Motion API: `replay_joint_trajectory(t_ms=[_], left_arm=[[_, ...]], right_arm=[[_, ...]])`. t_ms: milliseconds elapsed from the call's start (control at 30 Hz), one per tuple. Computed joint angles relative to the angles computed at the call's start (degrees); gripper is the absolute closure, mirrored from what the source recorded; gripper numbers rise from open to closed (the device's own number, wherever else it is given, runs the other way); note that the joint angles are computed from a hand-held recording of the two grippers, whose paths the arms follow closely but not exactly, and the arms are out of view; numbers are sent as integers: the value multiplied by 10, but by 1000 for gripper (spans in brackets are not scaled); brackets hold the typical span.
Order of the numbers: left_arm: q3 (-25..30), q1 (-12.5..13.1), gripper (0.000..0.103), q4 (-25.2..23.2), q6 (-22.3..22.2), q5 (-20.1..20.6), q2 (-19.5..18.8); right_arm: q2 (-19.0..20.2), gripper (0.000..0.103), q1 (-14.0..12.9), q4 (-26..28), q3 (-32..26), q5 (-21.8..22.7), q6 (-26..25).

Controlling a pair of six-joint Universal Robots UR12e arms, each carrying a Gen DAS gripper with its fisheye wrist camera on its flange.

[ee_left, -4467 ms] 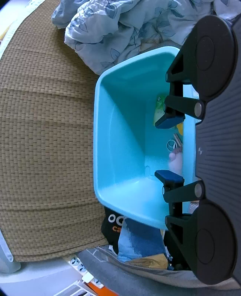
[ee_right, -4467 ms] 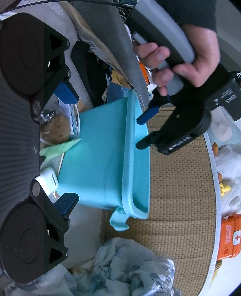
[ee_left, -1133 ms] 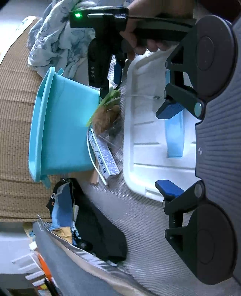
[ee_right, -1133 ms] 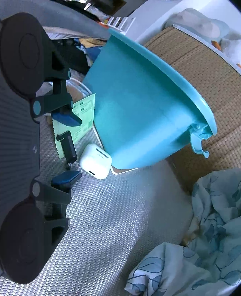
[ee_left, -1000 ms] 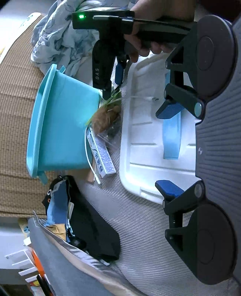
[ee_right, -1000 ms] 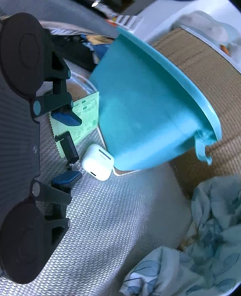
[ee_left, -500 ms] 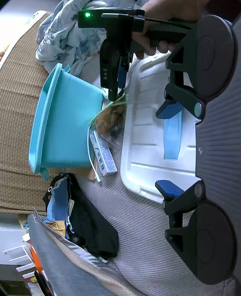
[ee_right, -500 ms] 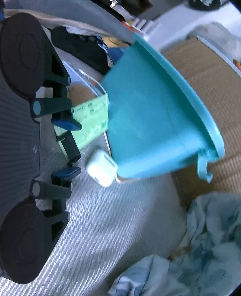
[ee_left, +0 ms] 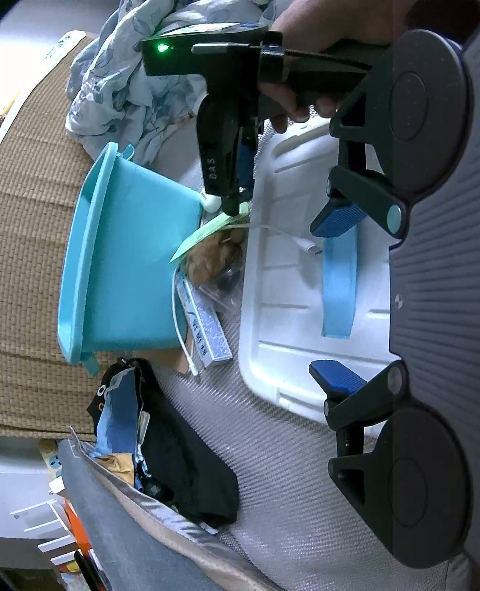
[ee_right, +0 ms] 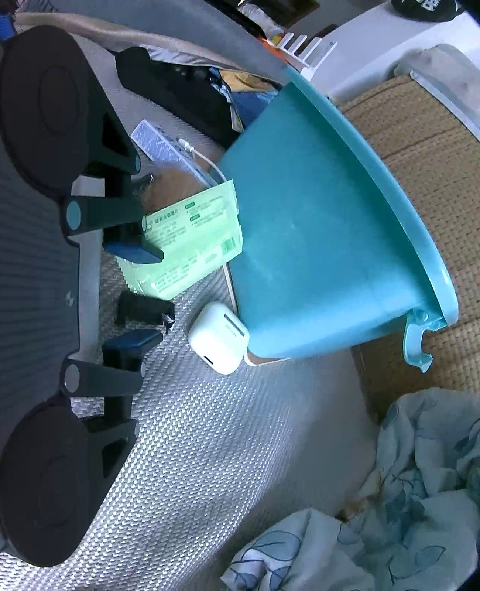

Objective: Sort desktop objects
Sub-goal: 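Close the right gripper on the small black item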

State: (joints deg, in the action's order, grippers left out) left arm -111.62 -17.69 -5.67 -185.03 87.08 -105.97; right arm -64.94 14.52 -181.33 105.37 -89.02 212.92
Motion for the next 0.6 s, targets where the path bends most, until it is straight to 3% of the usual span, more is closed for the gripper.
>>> replay_joint_trajectory(t_ms=[200,433,600], left_arm=[[-2,0,26,-1,-2,-4,1],[-7,4,25,1,-19,-15,1],[-9,8,25,-4,-31,-27,0]], right_arm=[[6,58,-4,-27,5,7,14],[15,58,-26,-102,25,58,110],[14,58,-23,-81,19,52,56]])
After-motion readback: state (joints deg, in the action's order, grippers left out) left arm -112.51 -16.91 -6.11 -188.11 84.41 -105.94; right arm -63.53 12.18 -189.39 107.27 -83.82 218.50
